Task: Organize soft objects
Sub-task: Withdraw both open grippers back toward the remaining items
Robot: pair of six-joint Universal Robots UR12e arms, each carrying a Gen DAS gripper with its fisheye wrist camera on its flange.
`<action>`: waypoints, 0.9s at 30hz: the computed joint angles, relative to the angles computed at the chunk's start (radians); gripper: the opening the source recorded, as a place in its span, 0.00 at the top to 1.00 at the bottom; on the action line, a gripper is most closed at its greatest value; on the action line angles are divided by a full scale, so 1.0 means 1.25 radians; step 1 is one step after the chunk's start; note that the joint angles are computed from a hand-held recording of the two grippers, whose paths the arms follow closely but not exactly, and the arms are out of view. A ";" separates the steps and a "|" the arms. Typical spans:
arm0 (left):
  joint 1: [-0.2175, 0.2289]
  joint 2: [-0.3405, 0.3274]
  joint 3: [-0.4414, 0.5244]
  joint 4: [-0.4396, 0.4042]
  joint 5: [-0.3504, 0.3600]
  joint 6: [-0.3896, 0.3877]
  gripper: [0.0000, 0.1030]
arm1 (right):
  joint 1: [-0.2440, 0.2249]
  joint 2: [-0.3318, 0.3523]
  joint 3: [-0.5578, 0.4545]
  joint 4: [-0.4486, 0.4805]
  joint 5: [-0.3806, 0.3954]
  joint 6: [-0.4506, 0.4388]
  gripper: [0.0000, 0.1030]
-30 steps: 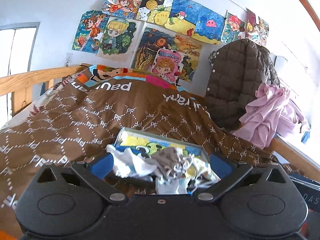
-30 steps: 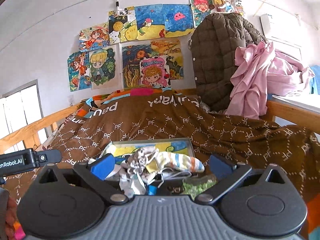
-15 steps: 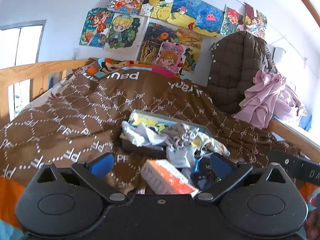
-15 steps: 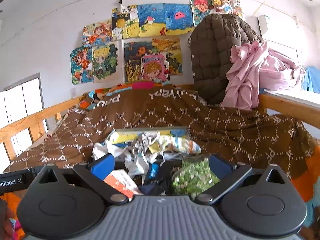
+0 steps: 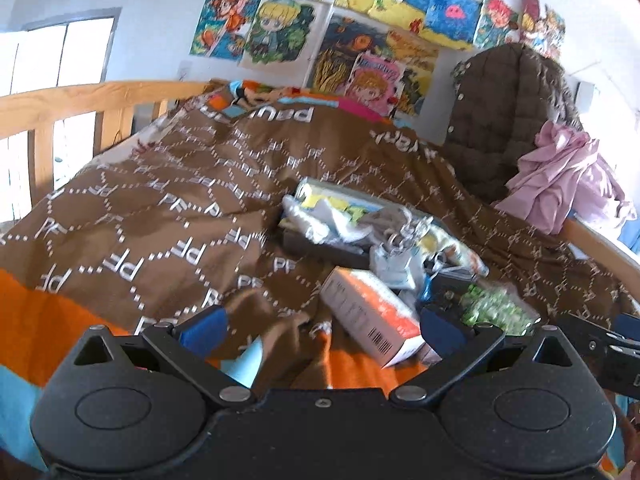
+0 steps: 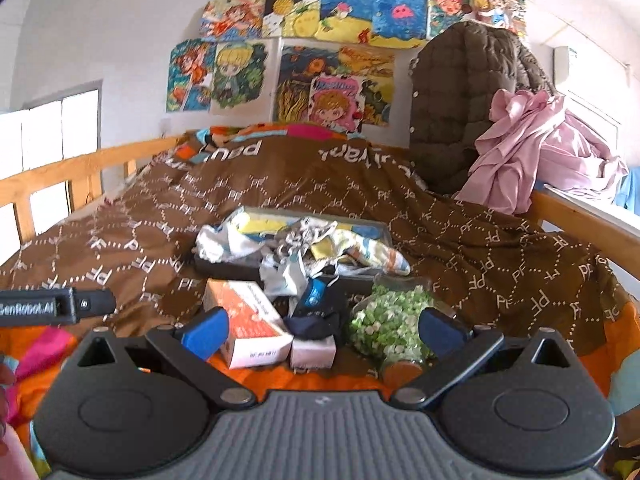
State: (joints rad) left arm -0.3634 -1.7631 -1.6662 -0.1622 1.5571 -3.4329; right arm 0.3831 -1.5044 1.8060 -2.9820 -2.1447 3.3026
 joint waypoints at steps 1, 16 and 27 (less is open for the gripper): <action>0.000 0.001 0.000 -0.008 0.004 -0.005 0.01 | 0.001 0.000 -0.002 0.010 0.005 0.000 0.00; 0.000 0.003 0.000 -0.042 0.015 -0.031 0.01 | -0.009 -0.003 -0.014 0.110 0.050 0.010 0.00; -0.003 0.002 0.002 -0.047 0.015 -0.035 0.01 | -0.014 -0.003 -0.018 0.133 0.065 0.018 0.00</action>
State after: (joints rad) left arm -0.3668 -1.7609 -1.6643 -0.2208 1.5760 -3.4766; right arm 0.3656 -1.5087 1.7832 -2.8154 -2.0632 3.3255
